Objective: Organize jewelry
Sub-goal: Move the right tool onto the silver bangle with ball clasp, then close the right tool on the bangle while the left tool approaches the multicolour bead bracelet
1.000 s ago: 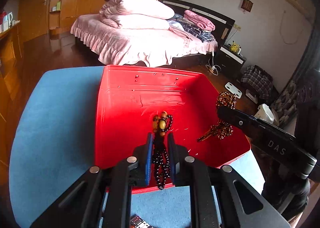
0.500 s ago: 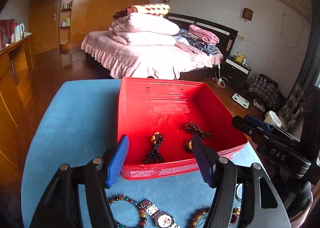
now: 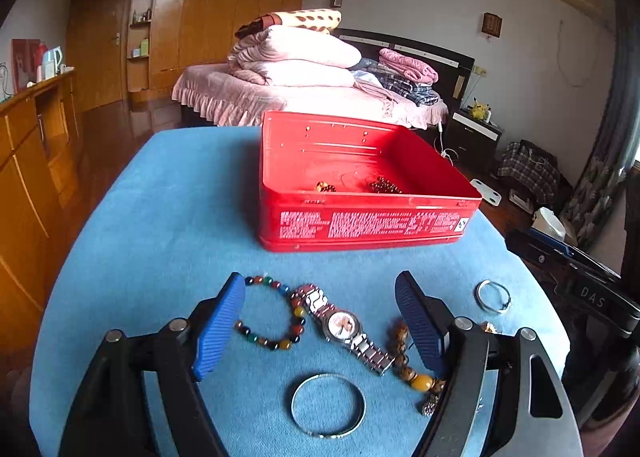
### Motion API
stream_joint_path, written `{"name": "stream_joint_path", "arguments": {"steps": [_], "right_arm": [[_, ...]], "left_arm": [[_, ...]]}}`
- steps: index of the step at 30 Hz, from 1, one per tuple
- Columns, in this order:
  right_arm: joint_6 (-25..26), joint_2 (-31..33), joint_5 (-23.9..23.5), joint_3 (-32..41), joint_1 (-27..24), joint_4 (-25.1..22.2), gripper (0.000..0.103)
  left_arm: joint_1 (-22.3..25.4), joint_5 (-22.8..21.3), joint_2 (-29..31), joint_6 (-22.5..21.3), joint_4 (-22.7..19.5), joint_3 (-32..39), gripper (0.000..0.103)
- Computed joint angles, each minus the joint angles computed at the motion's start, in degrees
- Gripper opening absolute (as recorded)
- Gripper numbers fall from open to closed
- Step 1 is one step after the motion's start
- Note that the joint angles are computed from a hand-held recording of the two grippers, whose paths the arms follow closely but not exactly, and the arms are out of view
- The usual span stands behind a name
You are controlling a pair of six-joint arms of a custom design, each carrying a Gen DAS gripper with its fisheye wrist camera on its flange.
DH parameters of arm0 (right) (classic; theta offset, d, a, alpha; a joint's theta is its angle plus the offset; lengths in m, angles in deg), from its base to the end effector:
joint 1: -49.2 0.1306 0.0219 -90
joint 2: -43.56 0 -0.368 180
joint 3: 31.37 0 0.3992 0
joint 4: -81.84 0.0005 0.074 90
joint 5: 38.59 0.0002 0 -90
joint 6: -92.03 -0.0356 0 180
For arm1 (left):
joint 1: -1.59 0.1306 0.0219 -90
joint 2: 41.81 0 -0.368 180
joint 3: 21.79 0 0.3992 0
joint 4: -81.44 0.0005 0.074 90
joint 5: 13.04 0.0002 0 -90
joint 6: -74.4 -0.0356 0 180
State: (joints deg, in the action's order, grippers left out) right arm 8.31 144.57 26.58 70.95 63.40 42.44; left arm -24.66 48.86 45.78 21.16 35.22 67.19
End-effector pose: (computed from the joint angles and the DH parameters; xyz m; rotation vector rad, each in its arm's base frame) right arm 0.5537 0.1550 0.4352 -0.6254 2.1308 0.5591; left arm 0.4378 -0.1978 0.4335 -0.4354 2.1993 -0.0089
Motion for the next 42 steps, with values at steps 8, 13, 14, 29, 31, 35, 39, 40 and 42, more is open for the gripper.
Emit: {"name": "stream_joint_path", "arguments": {"steps": [8,13,14,29,31,35,39,40,42], "right_arm": [[0.80,-0.10,2.43,-2.54,-1.83,-2.48,0.064],[2.33,0.97,4.77,-2.58,-1.65,-4.42,0.067],[2.58,1.18,4.81,-2.46,-1.68,-4.67,0.067],[6.92,1.77,12.61,-3.61,0.86,-3.92,0.058],[7.01,1.64,12.32,-3.80,0.79,-3.68,0.047],[6.97,1.74,11.62,-3.55,0.47,-3.96,0.047],[6.80,1.81,11.29,-3.31,0.32,-4.22,0.047],[6.89,1.92,11.32,-3.12,0.28,-4.32,0.047],[6.94,1.91,11.32,-3.08,0.23,-4.38,0.047]], "left_arm": [[0.33,-0.77,-0.88,4.22,-2.81,-3.01,0.079],[0.54,-0.43,-1.70,6.27,-3.54,-5.40,0.079],[0.59,-0.14,-1.92,6.60,-3.47,-5.88,0.079],[1.17,0.83,-2.00,6.50,-3.54,-7.11,0.081],[1.14,0.66,-1.99,6.34,-3.68,-7.21,0.081],[1.41,0.56,-1.61,5.73,-4.15,-7.01,0.082],[2.49,1.66,-1.03,5.39,-4.56,-6.12,0.082],[2.84,2.21,-0.77,5.19,-4.80,-5.76,0.082],[3.35,2.99,-0.11,4.79,-5.33,-4.99,0.082]]}}
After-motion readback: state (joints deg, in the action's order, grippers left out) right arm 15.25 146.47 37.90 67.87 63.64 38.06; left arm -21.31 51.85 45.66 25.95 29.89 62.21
